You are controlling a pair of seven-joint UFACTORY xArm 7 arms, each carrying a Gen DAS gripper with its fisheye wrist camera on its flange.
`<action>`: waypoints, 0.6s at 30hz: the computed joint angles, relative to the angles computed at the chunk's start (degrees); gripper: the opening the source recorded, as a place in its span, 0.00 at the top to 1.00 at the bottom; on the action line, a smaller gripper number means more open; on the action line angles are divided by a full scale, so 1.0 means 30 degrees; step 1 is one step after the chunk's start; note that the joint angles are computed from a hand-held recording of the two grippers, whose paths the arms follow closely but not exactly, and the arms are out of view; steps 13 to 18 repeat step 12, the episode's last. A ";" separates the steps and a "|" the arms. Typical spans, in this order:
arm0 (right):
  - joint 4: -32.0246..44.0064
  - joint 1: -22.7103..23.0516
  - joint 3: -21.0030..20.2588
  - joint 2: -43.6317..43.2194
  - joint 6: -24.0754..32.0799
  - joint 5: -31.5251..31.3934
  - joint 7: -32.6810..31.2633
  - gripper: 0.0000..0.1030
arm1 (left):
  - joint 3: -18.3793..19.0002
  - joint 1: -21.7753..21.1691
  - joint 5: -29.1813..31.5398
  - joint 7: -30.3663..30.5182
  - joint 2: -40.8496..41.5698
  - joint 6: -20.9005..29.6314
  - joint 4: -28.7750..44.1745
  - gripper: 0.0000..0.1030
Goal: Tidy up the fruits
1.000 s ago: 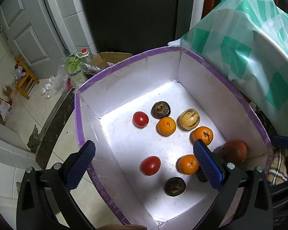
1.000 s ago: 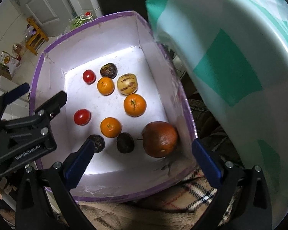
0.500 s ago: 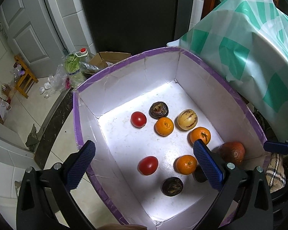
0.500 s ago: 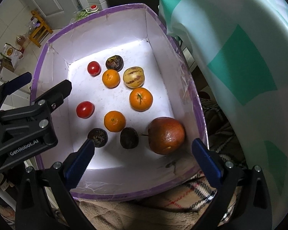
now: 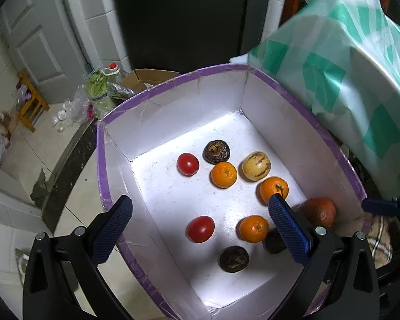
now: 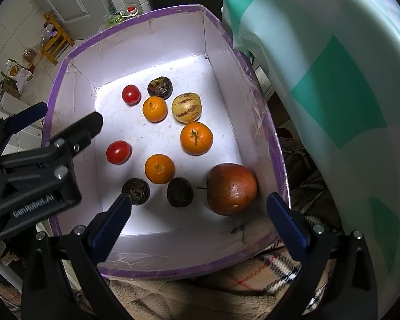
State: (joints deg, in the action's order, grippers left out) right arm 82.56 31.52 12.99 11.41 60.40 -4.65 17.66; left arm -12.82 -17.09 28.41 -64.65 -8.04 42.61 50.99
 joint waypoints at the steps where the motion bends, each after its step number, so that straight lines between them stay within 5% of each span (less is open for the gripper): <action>1: 0.0006 0.0014 0.0001 0.0007 -0.0005 -0.0049 -0.0016 0.01 | -0.0142 0.0043 0.0381 -0.0528 0.0047 0.0476 0.0113 0.04; 18: -0.0026 0.0095 0.0059 -0.0051 -0.0127 -0.0047 -0.0177 0.01 | 0.0131 0.0157 -0.0256 -0.0011 -0.0535 0.0492 -0.0420 0.04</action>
